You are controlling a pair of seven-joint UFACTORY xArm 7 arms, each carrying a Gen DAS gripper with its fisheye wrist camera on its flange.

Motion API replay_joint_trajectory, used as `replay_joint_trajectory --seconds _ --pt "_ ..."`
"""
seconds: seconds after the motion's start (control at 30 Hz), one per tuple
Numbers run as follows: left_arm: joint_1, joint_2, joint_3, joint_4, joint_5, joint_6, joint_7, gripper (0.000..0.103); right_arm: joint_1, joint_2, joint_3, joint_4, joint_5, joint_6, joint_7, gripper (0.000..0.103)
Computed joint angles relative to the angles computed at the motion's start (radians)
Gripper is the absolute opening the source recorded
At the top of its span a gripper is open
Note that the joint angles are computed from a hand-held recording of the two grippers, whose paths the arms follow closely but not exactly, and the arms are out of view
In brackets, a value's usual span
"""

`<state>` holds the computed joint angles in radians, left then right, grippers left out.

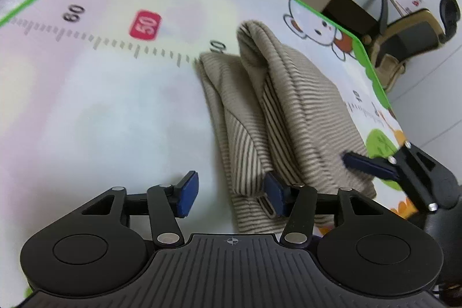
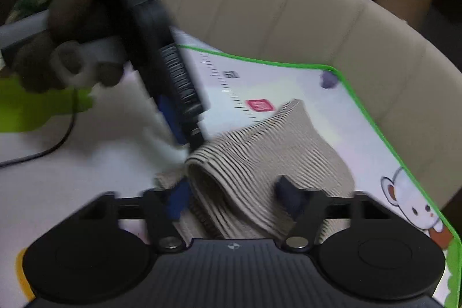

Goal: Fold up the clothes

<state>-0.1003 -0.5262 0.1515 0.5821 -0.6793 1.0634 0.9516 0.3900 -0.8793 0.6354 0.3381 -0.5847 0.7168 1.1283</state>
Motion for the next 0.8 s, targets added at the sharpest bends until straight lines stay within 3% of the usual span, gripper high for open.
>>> replay_joint_trajectory --seconds 0.03,0.1,0.2,0.3,0.37,0.5,0.57,0.7,0.8 --pt "-0.002 0.006 0.002 0.000 0.000 0.003 0.009 0.052 0.005 -0.047 -0.041 -0.018 0.037 -0.011 0.030 0.033" --pt "-0.008 0.011 -0.001 -0.003 0.001 0.012 0.024 0.049 0.032 -0.159 -0.149 -0.060 0.103 -0.038 0.042 0.026" --pt "-0.029 -0.014 -0.023 -0.027 0.008 0.032 0.047 0.041 -0.020 -0.267 -0.208 -0.071 0.154 -0.077 0.052 0.024" --pt "-0.060 -0.057 -0.039 -0.063 0.003 0.034 0.080 0.041 -0.060 -0.288 -0.278 -0.099 0.220 -0.211 0.068 0.024" --pt "-0.079 -0.070 -0.044 -0.071 0.000 0.045 0.083 0.041 -0.032 -0.237 -0.336 -0.122 0.277 -0.296 0.035 0.024" --pt "-0.089 -0.094 -0.048 -0.084 0.010 0.049 0.075 0.046 0.028 -0.167 -0.317 -0.130 0.339 -0.245 -0.049 0.025" --pt "-0.072 -0.103 -0.039 -0.090 0.034 0.048 0.061 0.049 0.059 -0.210 -0.317 -0.162 0.379 -0.223 -0.072 0.025" --pt "-0.025 -0.117 0.005 -0.082 0.085 0.080 0.049 0.056 0.066 -0.197 -0.268 -0.159 0.391 -0.171 -0.141 0.025" --pt "0.006 -0.100 0.027 -0.048 0.069 0.085 0.002 0.058 0.020 -0.117 -0.196 -0.116 0.349 -0.170 -0.161 0.031"
